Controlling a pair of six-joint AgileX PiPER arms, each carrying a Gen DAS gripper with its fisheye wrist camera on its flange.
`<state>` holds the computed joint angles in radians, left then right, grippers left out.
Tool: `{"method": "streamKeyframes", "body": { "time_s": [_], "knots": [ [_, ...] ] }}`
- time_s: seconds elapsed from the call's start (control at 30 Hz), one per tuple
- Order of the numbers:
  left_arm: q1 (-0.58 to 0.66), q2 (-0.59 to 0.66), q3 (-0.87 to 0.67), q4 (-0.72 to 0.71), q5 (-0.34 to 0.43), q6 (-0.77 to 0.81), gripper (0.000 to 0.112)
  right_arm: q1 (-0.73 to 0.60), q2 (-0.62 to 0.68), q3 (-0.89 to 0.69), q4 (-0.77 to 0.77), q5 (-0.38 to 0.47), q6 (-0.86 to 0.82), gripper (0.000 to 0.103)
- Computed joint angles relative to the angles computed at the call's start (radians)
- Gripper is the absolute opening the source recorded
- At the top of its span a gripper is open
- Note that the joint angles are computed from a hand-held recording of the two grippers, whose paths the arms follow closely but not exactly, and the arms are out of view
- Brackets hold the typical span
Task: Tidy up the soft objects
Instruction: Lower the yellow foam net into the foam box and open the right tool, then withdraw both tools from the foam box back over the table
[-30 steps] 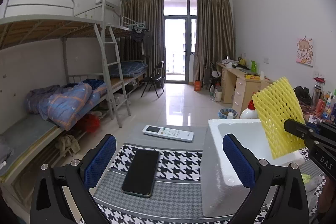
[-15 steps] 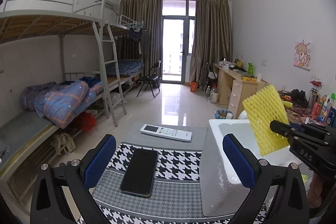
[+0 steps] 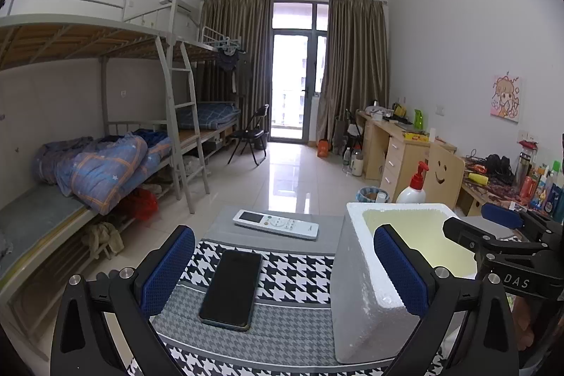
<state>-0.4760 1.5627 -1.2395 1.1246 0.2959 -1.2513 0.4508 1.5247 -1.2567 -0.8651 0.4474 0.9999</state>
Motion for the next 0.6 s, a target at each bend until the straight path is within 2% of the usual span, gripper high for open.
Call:
{"method": "streamKeyframes", "body": {
  "time_s": [0.13, 0.27, 0.37, 0.5, 0.6],
  "knots": [
    [-0.008, -0.007, 0.003, 0.016, 0.007, -0.016, 0.102, 0.015, -0.022, 0.022, -0.05, 0.014, 0.043, 0.095],
    [-0.028, -0.029, 0.02, 0.047, 0.021, -0.052, 0.102, 0.036, -0.069, 0.062, -0.112, 0.025, 0.102, 0.096],
    [-0.058, -0.059, 0.044, 0.086, 0.045, -0.09, 0.102, 0.041, -0.114, 0.092, -0.135, 0.028, 0.119, 0.096],
    [-0.109, -0.102, 0.073, 0.136, 0.087, -0.141, 0.102, 0.081, -0.179, 0.148, -0.221, 0.061, 0.209, 0.102],
    [-0.157, -0.142, 0.108, 0.163, 0.123, -0.174, 0.102, 0.131, -0.243, 0.203, -0.295, 0.104, 0.289, 0.103]
  ]
}}
